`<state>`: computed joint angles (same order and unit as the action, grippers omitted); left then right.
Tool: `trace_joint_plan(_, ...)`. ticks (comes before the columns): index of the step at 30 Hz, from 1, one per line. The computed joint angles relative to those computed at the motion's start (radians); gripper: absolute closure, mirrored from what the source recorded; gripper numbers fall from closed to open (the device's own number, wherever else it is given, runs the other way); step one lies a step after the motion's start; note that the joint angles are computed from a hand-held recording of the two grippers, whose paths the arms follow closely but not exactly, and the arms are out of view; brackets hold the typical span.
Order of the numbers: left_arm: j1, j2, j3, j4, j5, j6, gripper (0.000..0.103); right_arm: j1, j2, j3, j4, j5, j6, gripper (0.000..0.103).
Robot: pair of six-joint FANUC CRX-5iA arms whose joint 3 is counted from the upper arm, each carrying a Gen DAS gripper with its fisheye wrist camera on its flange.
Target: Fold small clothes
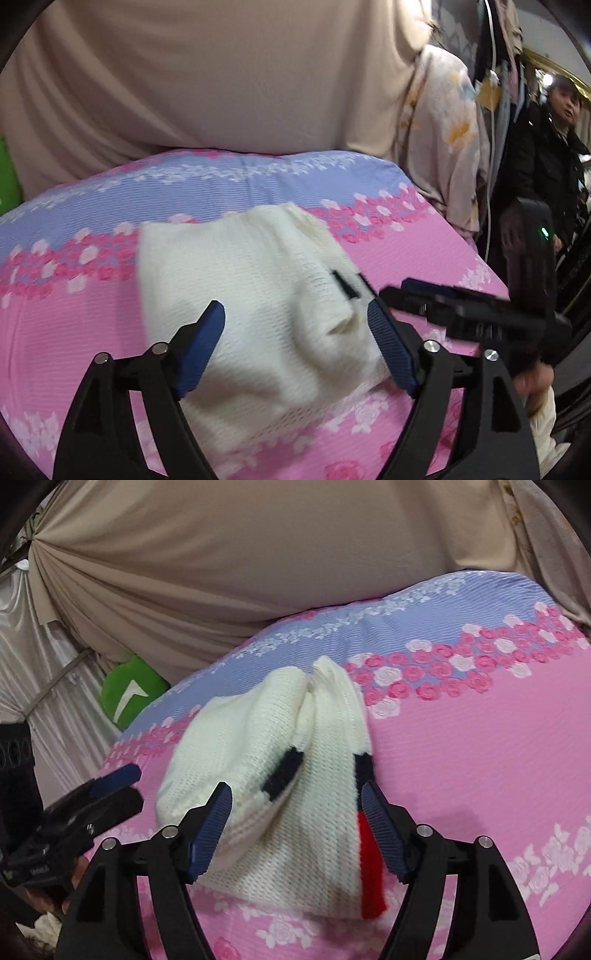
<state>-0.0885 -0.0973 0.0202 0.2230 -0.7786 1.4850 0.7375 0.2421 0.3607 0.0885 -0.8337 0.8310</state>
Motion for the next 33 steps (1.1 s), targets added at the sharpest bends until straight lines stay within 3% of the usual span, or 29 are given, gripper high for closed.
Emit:
trace_joint_plan(5,0.056,-0.052,-0.065,-0.043,-0.067,0.063,0.024,-0.062,0.198,0.328,-0.251,-0.216,0.169,0.029)
trace_joint_plan(9,0.062,-0.051,-0.082,-0.115,-0.107,0.144,0.024,-0.072,0.343,0.544,-0.305,-0.367,0.190,0.029)
trace_joint_plan(12,0.067,-0.044,-0.092,-0.129,-0.117,0.171,0.024,-0.055,0.399,0.634,-0.265,-0.419,0.205,0.068)
trace_joint_plan(13,0.072,-0.043,-0.100,-0.114,-0.114,0.166,0.024,-0.059,0.380,0.621,-0.283,-0.392,0.231,0.073)
trace_joint_plan(16,0.072,-0.043,-0.109,-0.100,-0.101,0.159,0.024,-0.097,0.245,0.459,-0.400,-0.200,0.345,0.076)
trace_joint_plan(18,0.078,-0.041,-0.119,-0.071,-0.090,0.141,0.024,-0.111,0.184,0.359,-0.406,-0.116,0.352,0.075)
trace_joint_plan(21,0.074,-0.024,-0.113,-0.058,-0.085,0.136,0.024,-0.116,0.234,0.347,-0.275,-0.218,0.236,0.070)
trace_joint_plan(24,0.067,-0.006,-0.098,-0.061,-0.091,0.145,0.024,-0.157,0.171,0.255,-0.372,-0.155,0.188,0.068)
trace_joint_plan(28,0.066,-0.028,-0.107,-0.040,-0.070,0.131,0.024,-0.050,0.007,0.043,-0.079,-0.005,0.077,0.052)
trace_joint_plan(33,0.044,-0.028,-0.091,-0.032,-0.043,0.114,0.024,0.026,-0.063,-0.036,-0.052,0.000,0.122,0.050)
